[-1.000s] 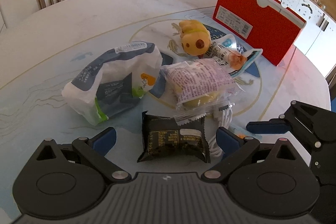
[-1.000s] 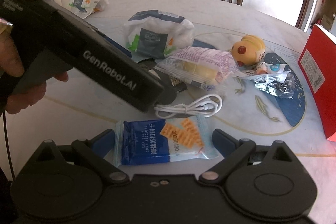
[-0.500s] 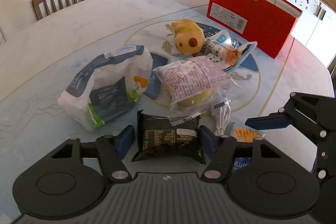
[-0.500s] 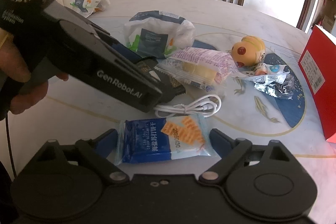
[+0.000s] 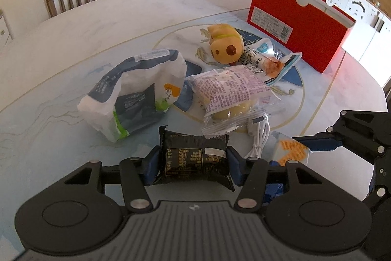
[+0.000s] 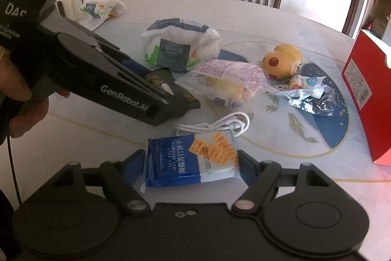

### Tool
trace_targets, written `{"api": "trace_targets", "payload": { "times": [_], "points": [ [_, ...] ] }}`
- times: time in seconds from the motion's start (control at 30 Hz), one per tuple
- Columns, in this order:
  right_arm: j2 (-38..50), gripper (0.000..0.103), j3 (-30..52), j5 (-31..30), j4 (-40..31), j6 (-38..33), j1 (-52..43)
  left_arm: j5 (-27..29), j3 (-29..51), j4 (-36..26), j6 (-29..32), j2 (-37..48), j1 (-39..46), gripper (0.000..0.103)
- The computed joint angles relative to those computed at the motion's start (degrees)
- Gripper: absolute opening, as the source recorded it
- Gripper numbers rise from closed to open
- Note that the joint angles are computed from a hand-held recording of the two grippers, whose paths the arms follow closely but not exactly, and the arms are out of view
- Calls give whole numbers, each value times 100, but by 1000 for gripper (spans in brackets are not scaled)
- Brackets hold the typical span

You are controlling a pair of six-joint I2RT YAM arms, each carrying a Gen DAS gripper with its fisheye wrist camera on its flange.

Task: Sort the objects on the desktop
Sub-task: 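Grasp the black snack packet with left tool while right tool grasps the blue biscuit packet, then carry the black packet and blue biscuit packet with both tools to the red box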

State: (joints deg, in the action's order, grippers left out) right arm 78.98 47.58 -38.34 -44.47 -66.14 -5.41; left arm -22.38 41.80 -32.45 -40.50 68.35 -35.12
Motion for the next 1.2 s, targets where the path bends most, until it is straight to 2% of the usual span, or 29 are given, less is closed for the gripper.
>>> {"api": "trace_targets", "payload": {
  "times": [0.47, 0.8, 1.2],
  "points": [
    [58, 78, 574, -203, -688, -99, -514, -291, 255, -659, -611, -422, -560, 55],
    [42, 78, 1252, -489, -1389, -18, -890, -694, 893, -1241, -967, -471, -1088, 55],
    [419, 78, 2371, -726, -2124, 132, -1359, -1033, 1843, -1487, -882, -110, -1524, 55]
  ]
}}
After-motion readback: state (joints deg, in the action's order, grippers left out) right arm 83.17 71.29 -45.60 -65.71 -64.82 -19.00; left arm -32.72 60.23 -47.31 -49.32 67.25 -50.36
